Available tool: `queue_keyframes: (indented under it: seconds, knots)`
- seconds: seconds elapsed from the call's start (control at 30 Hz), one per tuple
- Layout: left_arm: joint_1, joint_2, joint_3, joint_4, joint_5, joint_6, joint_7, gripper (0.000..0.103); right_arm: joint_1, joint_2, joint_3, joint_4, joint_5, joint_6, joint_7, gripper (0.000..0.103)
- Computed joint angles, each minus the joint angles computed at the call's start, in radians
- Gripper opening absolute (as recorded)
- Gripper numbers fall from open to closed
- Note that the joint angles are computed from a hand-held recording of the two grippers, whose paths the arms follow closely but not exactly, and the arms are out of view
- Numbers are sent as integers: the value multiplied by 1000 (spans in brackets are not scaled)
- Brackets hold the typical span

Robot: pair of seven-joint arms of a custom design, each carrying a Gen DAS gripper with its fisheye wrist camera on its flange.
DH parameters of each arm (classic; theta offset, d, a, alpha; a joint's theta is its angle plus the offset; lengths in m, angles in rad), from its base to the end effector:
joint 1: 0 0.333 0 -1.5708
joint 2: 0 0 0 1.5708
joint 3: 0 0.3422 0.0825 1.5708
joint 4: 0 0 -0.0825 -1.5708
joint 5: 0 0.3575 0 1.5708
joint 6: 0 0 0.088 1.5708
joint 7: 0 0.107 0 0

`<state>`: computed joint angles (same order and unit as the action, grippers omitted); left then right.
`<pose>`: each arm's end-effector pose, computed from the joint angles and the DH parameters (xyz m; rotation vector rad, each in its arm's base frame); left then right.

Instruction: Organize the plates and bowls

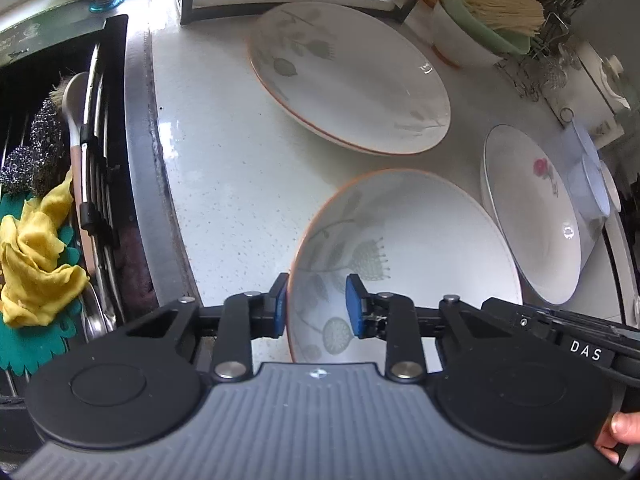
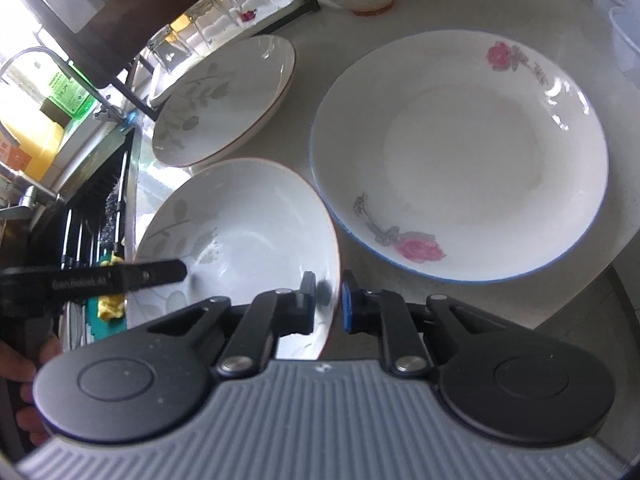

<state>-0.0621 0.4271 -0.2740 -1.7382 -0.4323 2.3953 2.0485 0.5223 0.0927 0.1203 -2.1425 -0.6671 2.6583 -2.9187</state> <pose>0.6378 -0.2012 0.4043 1.5136 -2.5227 0.7220 0.4440 0.3522 0.4450 -1.1800 2.3006 -0.2749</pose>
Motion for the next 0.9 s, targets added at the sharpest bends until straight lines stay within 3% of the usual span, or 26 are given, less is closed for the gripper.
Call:
queue_keyframes:
  seconds: [0.13, 0.4, 0.67, 0.9]
  knots:
    - [32, 44, -6, 94, -29, -153, 3, 33, -14, -15, -2, -30, 48, 51, -19, 16]
    - [46, 31, -5, 171, -74, -266, 27, 33, -33, -62, 9, -33, 90, 62, -42, 16]
    - [48, 6, -21, 203, -161, -276, 110, 33, -72, -140, 37, -15, -3, -18, 13, 16]
    - [4, 50, -33, 313, -182, -278, 97, 33, -134, -207, 60, -39, -84, -41, 47, 16]
